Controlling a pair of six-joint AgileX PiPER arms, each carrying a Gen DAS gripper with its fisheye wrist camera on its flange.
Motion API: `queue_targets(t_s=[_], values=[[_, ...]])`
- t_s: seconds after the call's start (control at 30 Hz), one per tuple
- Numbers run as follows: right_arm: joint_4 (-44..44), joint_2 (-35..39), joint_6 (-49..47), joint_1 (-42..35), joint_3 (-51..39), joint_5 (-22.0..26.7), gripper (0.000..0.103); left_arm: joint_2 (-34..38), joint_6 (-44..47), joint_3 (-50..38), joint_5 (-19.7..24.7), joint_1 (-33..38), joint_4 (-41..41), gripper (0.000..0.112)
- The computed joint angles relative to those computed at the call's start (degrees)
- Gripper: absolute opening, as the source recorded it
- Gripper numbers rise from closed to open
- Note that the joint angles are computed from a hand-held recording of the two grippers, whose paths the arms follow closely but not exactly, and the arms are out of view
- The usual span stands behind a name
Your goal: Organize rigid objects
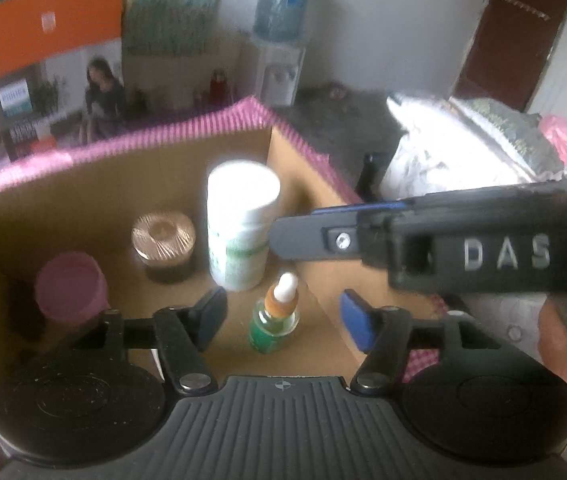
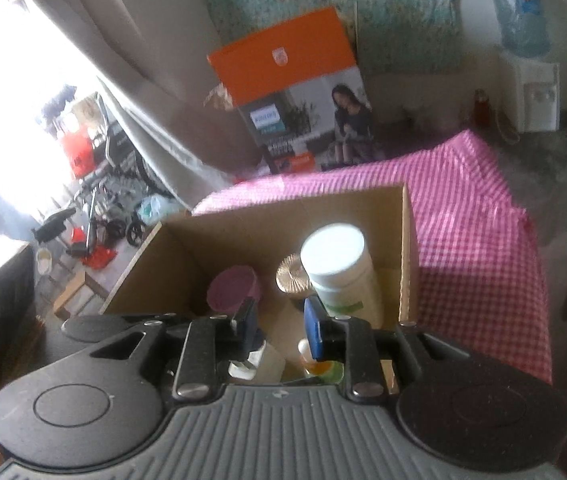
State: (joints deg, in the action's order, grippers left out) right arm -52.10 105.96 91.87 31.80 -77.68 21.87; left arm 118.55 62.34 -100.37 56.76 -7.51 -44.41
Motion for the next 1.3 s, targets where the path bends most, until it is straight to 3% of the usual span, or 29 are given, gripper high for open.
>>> queue_targets(t_s=[0.03,0.1,0.17,0.3,0.43,0.7,0.83,1.0,1.3], values=[[-2.89,-0.77,2.97,0.94,0.29,1.36,0.041,-1.33,1.34,1.63,-0.7,0.42,-1.07,0.076],[-10.18,-2.45,10.31,3.49,1.12,5.31,0.067,-4.49,4.75,5.36,-1.68,2.0,-3.97,0.087],[-15.79,-4.05,15.55,6.43,2.01,9.68,0.074,-8.39,8.41,10.11,-3.68,3.85,-7.23,0.101],[-23.31,-5.85,23.47,12.96,2.75,20.14,0.103,-15.41,12.96,18.29,-10.01,6.79,-11.36,0.103],[-24.08,-4.46,25.89,17.39,0.67,28.52,0.103,-19.37,7.28,22.18,-19.0,7.66,-6.58,0.103],[-13.81,5.9,16.68,20.63,-10.96,37.71,0.103,-18.98,-1.75,24.77,-28.8,7.91,-0.63,0.103],[-8.72,11.18,9.81,21.39,-18.38,41.81,0.103,-17.06,-4.8,22.29,-26.83,7.06,6.11,0.103],[-5.94,14.45,5.1,21.82,-23.41,44.04,0.103,-19.47,-2.21,27.15,-30.9,7.63,3.63,0.103],[-2.82,17.96,0.95,21.27,-28.39,46.01,0.103,-18.47,-8.28,24.38,-25.43,9.26,7.64,0.103]])
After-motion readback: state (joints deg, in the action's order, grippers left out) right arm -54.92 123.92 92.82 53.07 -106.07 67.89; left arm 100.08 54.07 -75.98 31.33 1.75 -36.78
